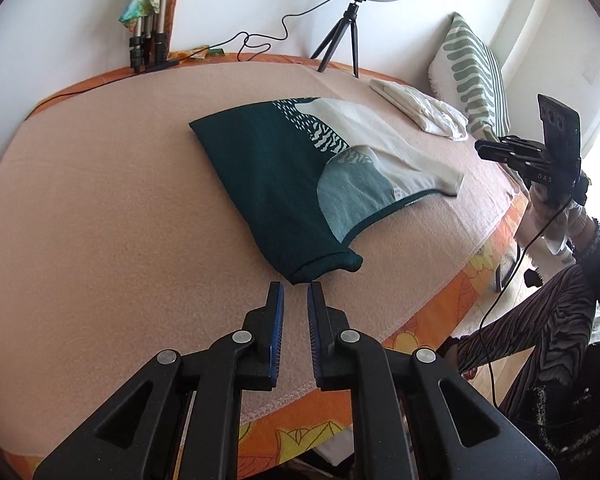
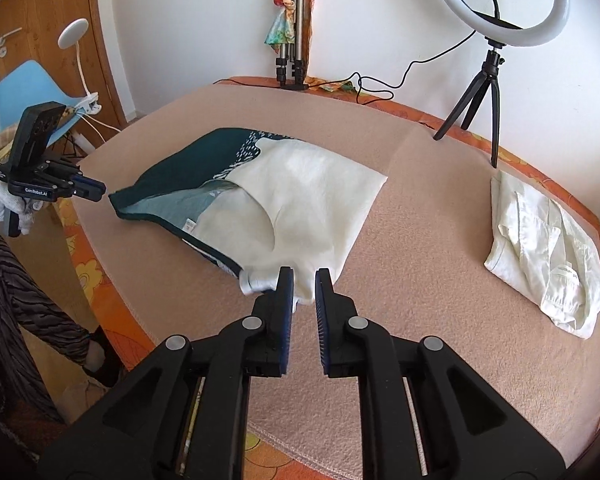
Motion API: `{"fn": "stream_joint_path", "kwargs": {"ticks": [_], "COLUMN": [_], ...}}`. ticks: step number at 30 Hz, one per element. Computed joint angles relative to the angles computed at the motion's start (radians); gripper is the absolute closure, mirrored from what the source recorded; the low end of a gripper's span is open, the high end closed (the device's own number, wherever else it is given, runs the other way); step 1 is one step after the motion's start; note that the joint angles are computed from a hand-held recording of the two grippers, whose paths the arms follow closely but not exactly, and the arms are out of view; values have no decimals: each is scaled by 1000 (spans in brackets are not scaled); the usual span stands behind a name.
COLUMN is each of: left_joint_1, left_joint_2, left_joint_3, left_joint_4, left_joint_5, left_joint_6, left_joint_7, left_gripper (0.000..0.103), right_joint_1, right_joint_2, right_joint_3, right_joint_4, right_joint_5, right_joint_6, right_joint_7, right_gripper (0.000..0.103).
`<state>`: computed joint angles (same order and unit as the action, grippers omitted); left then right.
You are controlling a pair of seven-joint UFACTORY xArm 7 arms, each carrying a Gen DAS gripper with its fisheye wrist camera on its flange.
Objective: Fold small clothes
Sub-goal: 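Lower the collar end and open both tools to release it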
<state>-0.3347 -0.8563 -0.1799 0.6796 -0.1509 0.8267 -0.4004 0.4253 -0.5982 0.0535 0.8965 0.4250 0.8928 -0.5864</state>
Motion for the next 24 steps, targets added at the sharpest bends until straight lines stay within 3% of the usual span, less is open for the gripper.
{"fn": "stream_joint_path", "kwargs": {"ticks": [2, 7, 10, 15, 24], "left_joint_1": [22, 39, 32, -24, -48], "left_joint_2": [2, 117, 200, 258, 139], "left_joint_3": [-10, -23, -23, 12, 21], "left_joint_4": [7, 55, 72, 59, -24], "left_joint_5": [11, 32, 35, -18, -58], "left_joint_6": [-33, -142, -192, -173, -125], "left_joint_7": [-21, -41, -48, -37, -41], "left_gripper": [93, 93, 93, 93, 93], "right_joint_1": [1, -20, -12, -2, -1], "right_joint_2": [-1, 93, 135, 170, 141], "right_joint_3": [-7, 25, 42, 69, 25], "right_joint_4": [6, 47, 53, 39, 35], "right_joint_5": [31, 49, 46, -8, 21], "right_joint_6": [-16, -40, -42, 3, 150], "right_joint_7": [23, 163, 191, 215, 145], "right_gripper": [71, 71, 71, 71, 71]}}
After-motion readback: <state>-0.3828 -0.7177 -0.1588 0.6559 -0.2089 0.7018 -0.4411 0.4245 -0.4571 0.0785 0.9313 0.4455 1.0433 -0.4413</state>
